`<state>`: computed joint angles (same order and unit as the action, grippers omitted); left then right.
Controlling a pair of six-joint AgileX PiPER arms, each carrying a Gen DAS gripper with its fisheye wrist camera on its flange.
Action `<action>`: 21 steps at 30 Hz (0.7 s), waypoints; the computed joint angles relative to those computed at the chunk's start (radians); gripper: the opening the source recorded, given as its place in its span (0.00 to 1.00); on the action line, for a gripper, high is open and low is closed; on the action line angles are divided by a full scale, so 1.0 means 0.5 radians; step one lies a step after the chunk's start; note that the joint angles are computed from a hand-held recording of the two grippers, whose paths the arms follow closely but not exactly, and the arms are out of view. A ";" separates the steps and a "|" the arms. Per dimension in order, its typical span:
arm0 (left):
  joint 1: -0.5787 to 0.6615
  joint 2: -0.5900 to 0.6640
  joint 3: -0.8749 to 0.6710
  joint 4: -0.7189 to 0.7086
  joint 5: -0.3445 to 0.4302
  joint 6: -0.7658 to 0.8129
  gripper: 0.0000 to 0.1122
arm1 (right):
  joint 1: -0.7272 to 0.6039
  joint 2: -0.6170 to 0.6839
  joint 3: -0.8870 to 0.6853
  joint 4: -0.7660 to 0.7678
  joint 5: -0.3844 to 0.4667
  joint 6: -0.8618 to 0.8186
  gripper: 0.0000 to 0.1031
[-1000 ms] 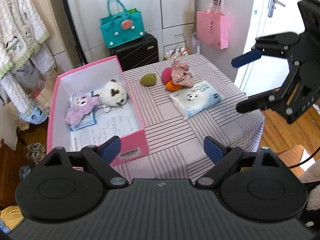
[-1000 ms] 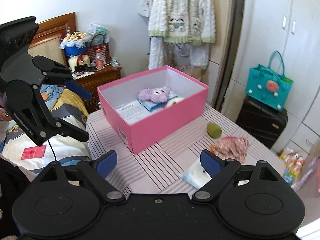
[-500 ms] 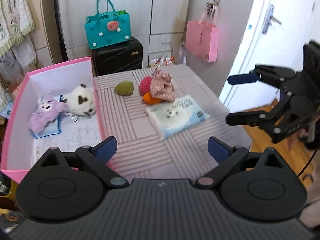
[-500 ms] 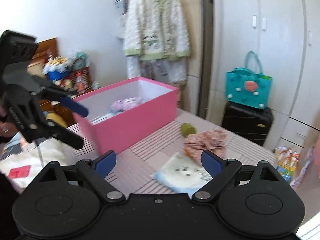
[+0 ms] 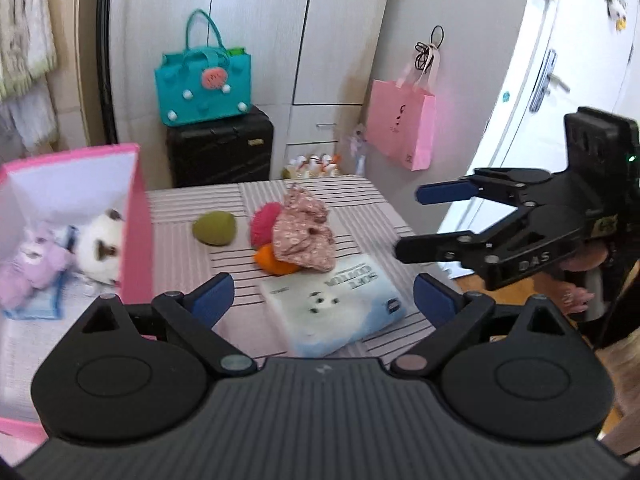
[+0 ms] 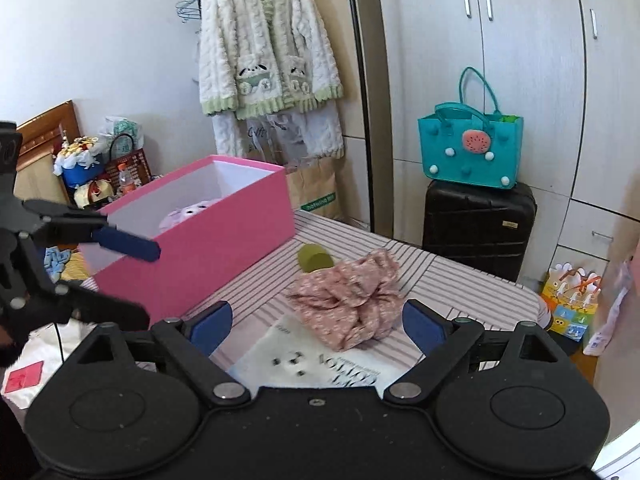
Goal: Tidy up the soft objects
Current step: 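Close the right gripper on the pink floral cloth scrunchie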
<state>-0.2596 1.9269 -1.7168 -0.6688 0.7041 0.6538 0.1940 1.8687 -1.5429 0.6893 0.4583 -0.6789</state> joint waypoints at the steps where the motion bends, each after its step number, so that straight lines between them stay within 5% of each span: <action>1: -0.001 0.032 -0.021 -0.040 -0.001 -0.002 0.86 | -0.018 0.028 -0.035 0.028 0.018 -0.012 0.92; 7: -0.073 0.190 -0.104 -0.015 -0.188 -0.089 0.86 | -0.147 0.241 -0.290 0.355 0.246 -0.181 0.92; 21: -0.283 0.512 -0.297 0.488 -0.530 -0.538 0.87 | -0.105 1.000 -1.333 -0.125 0.684 0.417 0.92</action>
